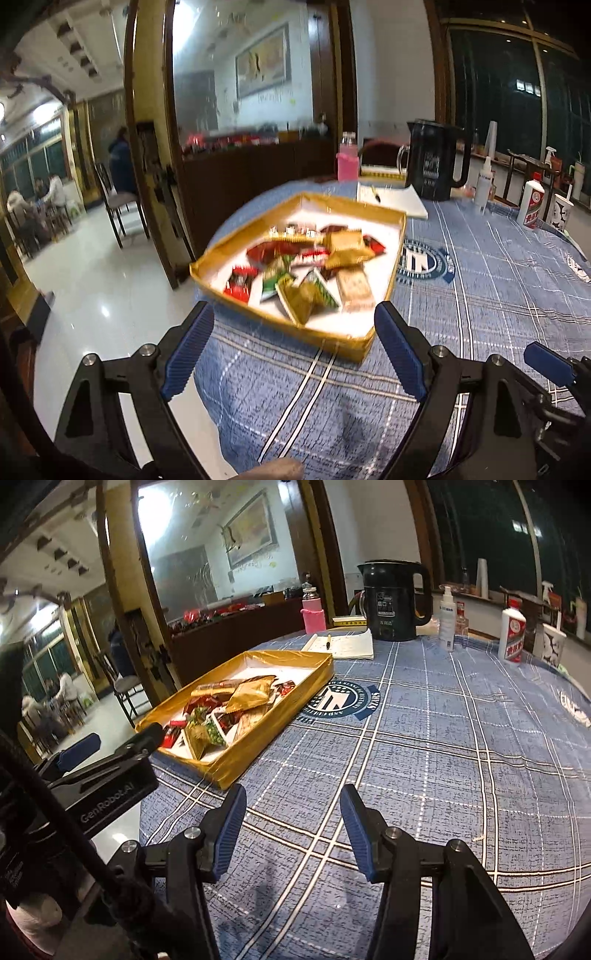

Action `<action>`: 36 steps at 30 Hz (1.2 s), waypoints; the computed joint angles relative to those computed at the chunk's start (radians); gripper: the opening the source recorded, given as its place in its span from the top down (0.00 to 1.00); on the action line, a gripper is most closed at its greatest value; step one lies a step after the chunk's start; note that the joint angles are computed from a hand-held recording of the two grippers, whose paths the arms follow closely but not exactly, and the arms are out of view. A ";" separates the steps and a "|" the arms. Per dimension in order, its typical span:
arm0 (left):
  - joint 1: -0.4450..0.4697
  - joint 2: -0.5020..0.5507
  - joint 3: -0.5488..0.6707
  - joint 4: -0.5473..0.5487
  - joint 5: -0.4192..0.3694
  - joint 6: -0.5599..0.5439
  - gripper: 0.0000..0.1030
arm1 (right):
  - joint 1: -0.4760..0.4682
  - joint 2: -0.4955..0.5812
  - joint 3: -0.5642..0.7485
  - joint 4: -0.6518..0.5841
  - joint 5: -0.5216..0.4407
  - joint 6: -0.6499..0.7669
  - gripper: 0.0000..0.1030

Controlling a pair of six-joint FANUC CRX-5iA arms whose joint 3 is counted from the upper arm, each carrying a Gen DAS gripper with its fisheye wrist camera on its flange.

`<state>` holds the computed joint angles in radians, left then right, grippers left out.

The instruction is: Organize snacks

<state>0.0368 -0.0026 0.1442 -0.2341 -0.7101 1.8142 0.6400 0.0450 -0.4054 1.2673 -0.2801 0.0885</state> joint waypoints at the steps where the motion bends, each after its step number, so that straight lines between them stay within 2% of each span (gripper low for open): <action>1: 0.013 0.003 -0.004 0.035 -0.008 -0.020 0.14 | 0.010 0.005 0.005 -0.012 -0.011 0.015 0.48; 6: 0.067 0.011 -0.033 0.188 -0.020 -0.109 0.14 | 0.056 0.041 0.043 -0.061 -0.086 0.083 0.48; 10: 0.086 0.013 -0.047 0.239 -0.031 -0.145 0.14 | 0.082 0.058 0.064 -0.093 -0.128 0.129 0.48; 22: 0.111 0.034 -0.049 0.299 -0.057 -0.202 0.14 | 0.119 0.097 0.107 -0.131 -0.213 0.178 0.48; 36: 0.124 0.046 -0.058 0.352 -0.069 -0.242 0.14 | 0.123 0.103 0.105 -0.110 -0.218 0.175 0.47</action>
<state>0.1605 0.0432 0.0867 0.1183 -0.7795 1.5719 0.7630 0.1484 -0.3001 1.1569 -0.4985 0.2635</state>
